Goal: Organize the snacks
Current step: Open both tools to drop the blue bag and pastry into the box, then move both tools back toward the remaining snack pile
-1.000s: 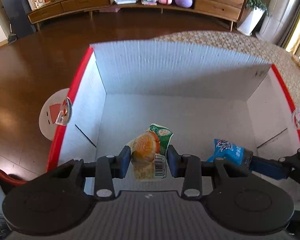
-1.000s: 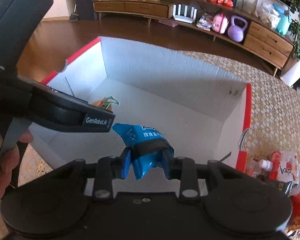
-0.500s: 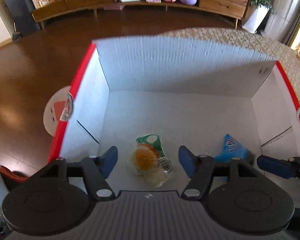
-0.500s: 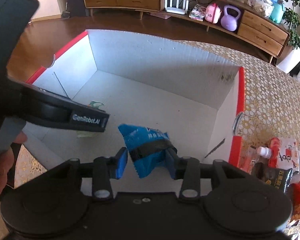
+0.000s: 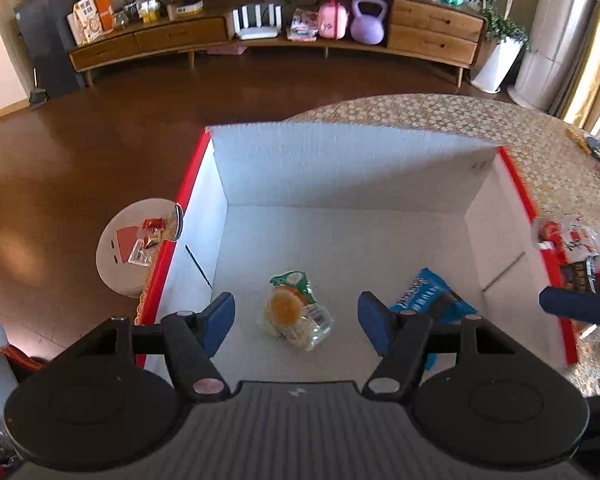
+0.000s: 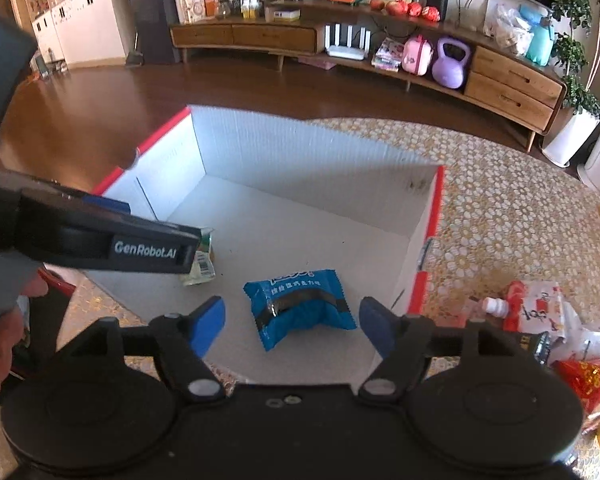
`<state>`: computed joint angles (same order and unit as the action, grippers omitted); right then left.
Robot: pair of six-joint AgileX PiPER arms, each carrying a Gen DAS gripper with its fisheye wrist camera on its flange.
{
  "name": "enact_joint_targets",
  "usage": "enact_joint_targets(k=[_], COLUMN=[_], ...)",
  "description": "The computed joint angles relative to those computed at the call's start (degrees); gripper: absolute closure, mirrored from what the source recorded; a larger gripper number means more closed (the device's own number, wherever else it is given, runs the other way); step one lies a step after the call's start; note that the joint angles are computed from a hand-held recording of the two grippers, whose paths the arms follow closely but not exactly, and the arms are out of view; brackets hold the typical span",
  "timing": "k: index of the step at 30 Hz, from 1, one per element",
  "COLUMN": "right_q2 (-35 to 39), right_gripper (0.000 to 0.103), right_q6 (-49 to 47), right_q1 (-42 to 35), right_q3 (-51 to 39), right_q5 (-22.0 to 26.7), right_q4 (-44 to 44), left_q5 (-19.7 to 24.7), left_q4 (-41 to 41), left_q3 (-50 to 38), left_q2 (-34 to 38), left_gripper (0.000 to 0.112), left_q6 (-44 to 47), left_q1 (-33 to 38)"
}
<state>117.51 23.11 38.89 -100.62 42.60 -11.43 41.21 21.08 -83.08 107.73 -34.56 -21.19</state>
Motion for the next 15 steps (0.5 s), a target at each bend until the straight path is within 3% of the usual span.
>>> enact_joint_targets(k=[15], right_q2=[-18.9], right_gripper=[0.017], right_q6=[1.9], right_q1=[-1.9], right_q3=[18.4], right_q5=[-6.8], right_q4=[0.0], left_q5=[1.3], left_q4=[8.4], left_q3=[6.6], left_q2=[-11.8], left_gripper=[0.045], left_q6=[-9.3], left_q1=[-10.0])
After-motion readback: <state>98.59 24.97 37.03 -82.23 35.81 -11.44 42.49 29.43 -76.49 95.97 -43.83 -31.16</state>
